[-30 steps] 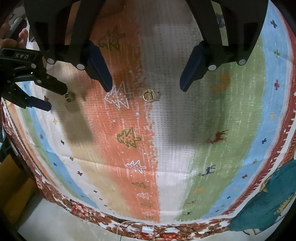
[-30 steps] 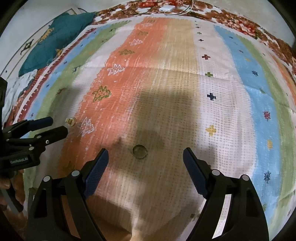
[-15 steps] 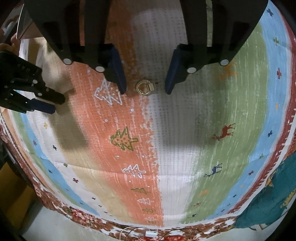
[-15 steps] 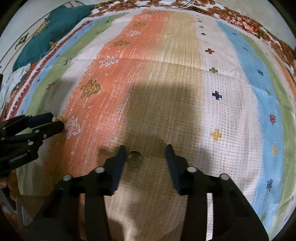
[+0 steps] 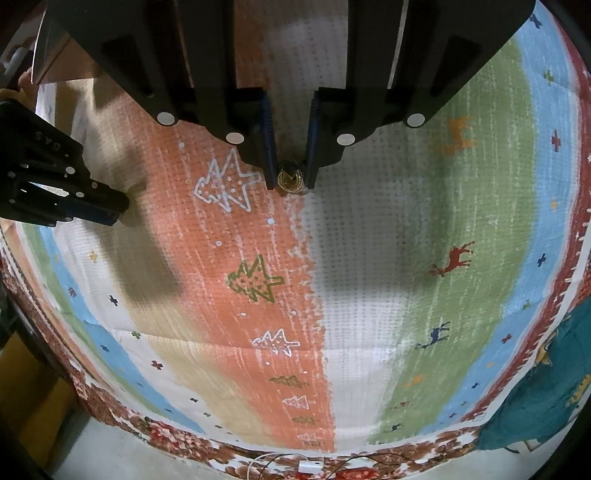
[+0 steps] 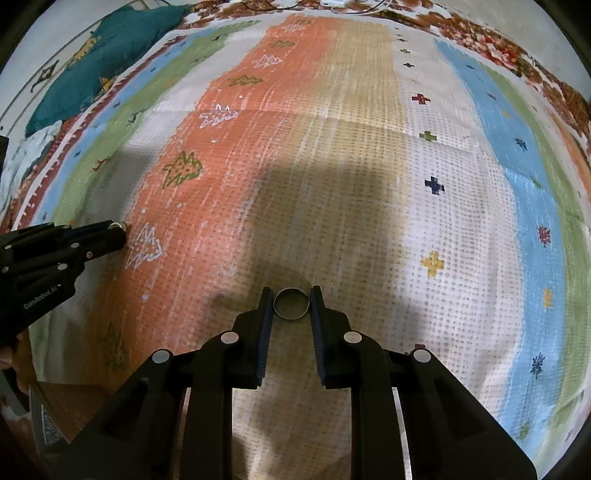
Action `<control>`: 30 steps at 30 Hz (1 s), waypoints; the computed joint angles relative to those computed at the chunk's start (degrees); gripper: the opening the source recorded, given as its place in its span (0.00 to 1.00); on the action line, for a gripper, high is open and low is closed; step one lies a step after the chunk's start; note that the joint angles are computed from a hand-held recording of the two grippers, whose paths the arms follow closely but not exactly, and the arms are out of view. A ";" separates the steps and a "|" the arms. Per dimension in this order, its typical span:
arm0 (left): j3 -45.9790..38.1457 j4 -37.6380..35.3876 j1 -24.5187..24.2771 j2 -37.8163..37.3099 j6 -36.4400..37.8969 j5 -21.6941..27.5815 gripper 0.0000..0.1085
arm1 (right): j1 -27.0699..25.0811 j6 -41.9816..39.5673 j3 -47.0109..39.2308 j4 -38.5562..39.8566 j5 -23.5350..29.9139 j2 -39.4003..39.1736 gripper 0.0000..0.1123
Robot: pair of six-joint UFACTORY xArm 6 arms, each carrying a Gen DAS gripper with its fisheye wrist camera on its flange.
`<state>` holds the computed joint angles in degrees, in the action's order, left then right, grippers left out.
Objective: Organize jewelry
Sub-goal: 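Close the left gripper on a gold ring while the right gripper grasps the other gold ring, then lift both gold rings and carry them over the silver tin with both grippers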
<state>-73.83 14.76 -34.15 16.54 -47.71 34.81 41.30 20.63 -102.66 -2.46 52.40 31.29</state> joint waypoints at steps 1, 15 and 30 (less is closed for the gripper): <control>0.14 0.12 0.02 -0.24 -0.13 -0.08 0.13 | -0.07 -0.05 0.11 0.16 -0.14 -0.10 0.18; 2.07 1.93 0.13 -2.92 -2.64 -0.46 0.13 | 0.66 -1.10 1.03 -0.16 -1.01 -1.53 0.18; 3.93 6.45 -1.94 -6.52 -7.99 -1.04 0.13 | 1.94 -0.19 5.37 -2.65 -4.35 -6.16 0.18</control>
